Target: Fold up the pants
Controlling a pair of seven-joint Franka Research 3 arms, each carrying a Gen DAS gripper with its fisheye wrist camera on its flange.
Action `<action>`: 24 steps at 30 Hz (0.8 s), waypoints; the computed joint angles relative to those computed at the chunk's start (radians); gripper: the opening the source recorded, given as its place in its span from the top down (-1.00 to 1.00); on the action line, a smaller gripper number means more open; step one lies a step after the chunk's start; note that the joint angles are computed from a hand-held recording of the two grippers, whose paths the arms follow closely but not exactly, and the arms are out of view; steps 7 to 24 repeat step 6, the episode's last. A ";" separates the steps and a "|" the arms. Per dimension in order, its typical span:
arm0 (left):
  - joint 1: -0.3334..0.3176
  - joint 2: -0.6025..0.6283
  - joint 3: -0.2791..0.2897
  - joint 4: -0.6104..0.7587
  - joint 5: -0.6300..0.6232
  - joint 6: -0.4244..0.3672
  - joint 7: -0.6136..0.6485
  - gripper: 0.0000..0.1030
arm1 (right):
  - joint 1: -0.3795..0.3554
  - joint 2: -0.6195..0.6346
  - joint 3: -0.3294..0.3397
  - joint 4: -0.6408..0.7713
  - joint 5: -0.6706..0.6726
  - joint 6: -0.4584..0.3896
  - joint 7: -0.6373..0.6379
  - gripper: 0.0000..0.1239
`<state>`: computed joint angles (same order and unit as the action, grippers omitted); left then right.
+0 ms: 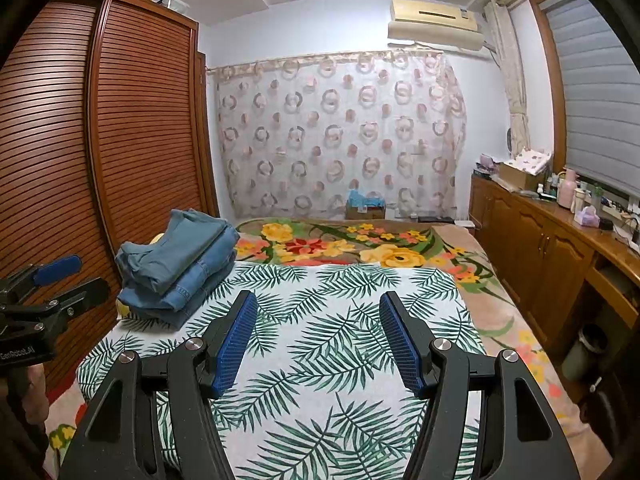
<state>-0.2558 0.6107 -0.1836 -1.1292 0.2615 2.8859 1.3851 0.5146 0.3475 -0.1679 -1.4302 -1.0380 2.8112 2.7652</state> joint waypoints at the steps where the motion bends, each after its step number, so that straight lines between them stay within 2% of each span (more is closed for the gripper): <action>1: -0.002 0.001 0.002 0.001 0.001 -0.001 -0.001 -0.76 | -0.001 0.001 0.001 0.001 0.002 0.002 -0.002 -0.06; 24: -0.001 0.000 0.002 -0.001 0.000 0.000 -0.003 -0.76 | 0.001 0.000 -0.002 0.000 0.000 0.002 0.002 -0.06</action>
